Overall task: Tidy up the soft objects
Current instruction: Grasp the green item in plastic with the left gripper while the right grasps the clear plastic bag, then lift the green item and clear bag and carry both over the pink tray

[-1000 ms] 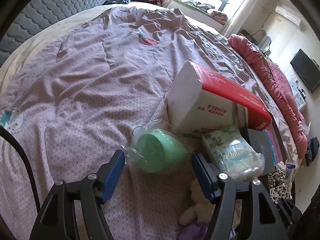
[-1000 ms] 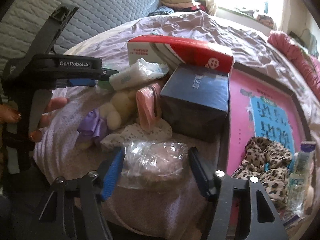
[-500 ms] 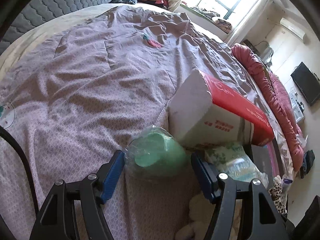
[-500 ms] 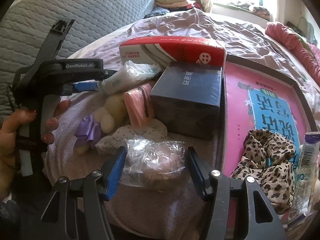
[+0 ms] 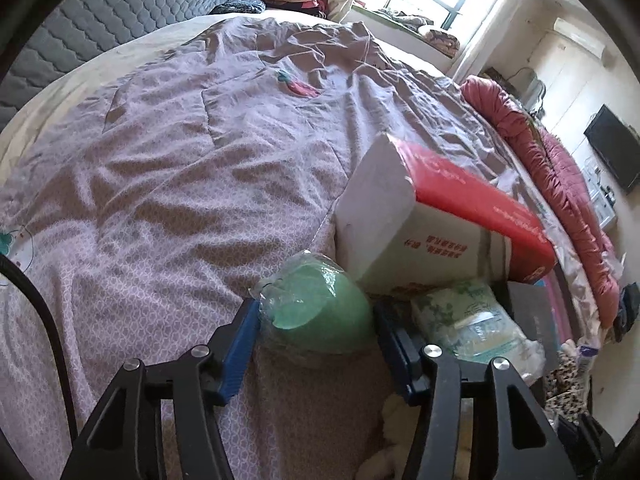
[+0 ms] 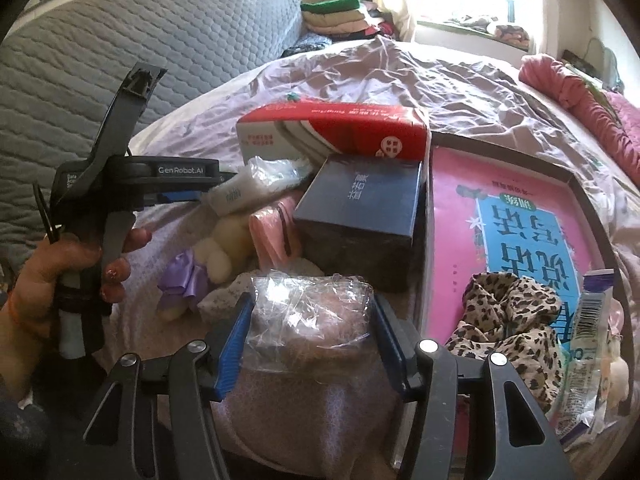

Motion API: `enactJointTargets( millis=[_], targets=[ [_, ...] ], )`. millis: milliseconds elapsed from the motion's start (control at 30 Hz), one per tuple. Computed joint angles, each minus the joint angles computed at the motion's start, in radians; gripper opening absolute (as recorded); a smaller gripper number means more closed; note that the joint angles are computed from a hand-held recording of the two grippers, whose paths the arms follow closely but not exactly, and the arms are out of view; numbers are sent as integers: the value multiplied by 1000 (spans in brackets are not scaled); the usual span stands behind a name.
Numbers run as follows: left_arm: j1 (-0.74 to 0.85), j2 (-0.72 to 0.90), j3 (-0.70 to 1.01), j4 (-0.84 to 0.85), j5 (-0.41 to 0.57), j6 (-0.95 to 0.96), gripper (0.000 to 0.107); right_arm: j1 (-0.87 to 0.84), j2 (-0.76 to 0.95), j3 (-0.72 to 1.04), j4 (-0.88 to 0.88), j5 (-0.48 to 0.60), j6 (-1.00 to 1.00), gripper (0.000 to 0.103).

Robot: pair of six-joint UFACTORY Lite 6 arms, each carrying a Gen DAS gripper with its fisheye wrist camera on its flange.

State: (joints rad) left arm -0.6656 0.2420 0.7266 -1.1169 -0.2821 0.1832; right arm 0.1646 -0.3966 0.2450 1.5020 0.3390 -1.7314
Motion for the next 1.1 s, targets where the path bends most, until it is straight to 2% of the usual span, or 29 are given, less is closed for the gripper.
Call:
enactJointTargets(
  millis=[100,267,433,533,667,800,1100],
  targets=[
    [-10,-62,-47,29,-11,-41,57,9,-19,1,-32,0,40,59],
    [-53,-164,-90,-187,-41,155,57,-1,-77,-9,-102,21,111,59],
    [-140,-281,-103,-490,-131,446,57,-40,-141,-11,-184,65,195,59],
    [-189,-324,-76,-616,-180,578,57,-90,-190,-8,-251,107,246,59],
    [-287,-354,-8,-751,-288,719,57,-225,-271,-2,-350,209,295,59],
    [-359,-332,83,-809,-351,798,57,-408,-297,33,-393,332,276,59],
    [-493,-158,329,-866,-407,910,57,-842,-218,162,-394,590,113,59]
  ],
)
